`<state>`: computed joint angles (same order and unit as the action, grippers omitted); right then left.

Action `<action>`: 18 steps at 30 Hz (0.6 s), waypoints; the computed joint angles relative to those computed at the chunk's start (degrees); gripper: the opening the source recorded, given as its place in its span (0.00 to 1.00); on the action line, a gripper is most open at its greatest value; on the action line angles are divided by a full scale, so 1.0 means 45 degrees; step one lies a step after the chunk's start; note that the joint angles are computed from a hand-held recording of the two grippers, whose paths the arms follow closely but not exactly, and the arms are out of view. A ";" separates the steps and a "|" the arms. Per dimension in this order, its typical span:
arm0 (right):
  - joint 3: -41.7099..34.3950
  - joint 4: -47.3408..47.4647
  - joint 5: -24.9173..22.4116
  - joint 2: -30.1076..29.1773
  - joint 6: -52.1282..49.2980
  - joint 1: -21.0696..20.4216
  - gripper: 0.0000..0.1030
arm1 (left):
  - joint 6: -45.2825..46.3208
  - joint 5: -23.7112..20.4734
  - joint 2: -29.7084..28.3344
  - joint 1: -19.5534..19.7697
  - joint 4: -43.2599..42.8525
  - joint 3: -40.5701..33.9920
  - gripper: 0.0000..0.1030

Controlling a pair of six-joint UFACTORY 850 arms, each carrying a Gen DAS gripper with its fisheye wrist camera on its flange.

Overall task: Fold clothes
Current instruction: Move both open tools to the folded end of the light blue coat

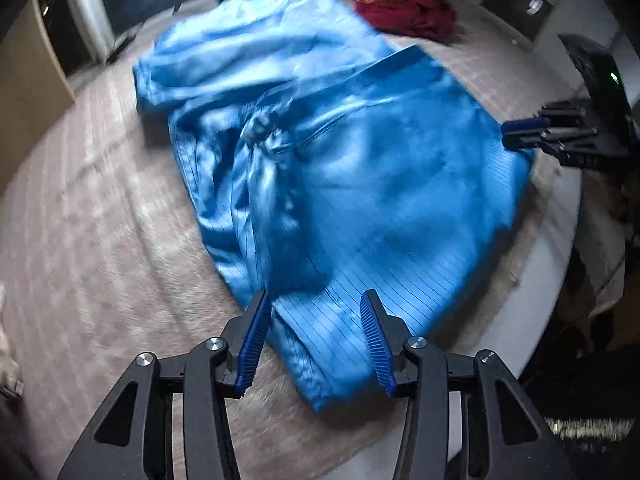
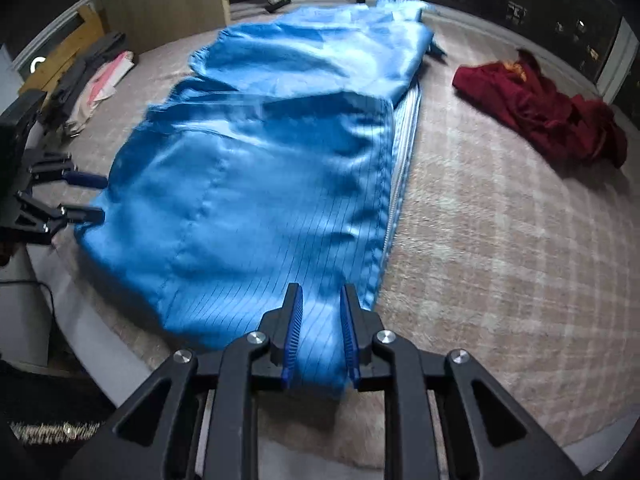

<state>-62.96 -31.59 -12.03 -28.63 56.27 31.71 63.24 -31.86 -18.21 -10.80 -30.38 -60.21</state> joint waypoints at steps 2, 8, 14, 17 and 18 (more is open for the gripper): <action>0.0263 -0.0043 -0.0141 0.0414 -0.0037 0.0147 0.32 | 0.0698 -0.0517 0.0371 0.0068 -0.0230 0.0079 0.47; 0.0210 0.1143 -0.0133 0.1669 -0.0903 -0.0066 0.33 | 0.0850 -0.2645 0.0225 0.0672 -0.0975 -0.1751 0.47; -0.0648 -0.3024 -0.0499 0.2389 0.3392 -0.0840 0.33 | 0.0996 -0.2972 -0.0860 0.1382 -0.2031 -0.4329 0.47; -0.1481 -0.3389 -0.0714 0.2063 0.3382 -0.1342 0.34 | 0.0424 -0.3021 -0.1979 0.1565 -0.2086 -0.6002 0.48; -0.1789 -0.3315 -0.0638 0.1880 0.3298 -0.1551 0.35 | 0.0120 -0.3177 -0.2431 0.1594 -0.2058 -0.6675 0.48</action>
<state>-71.01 -46.51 -14.90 -20.17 71.11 24.73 63.78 -46.16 -29.15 -3.63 -39.64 -90.25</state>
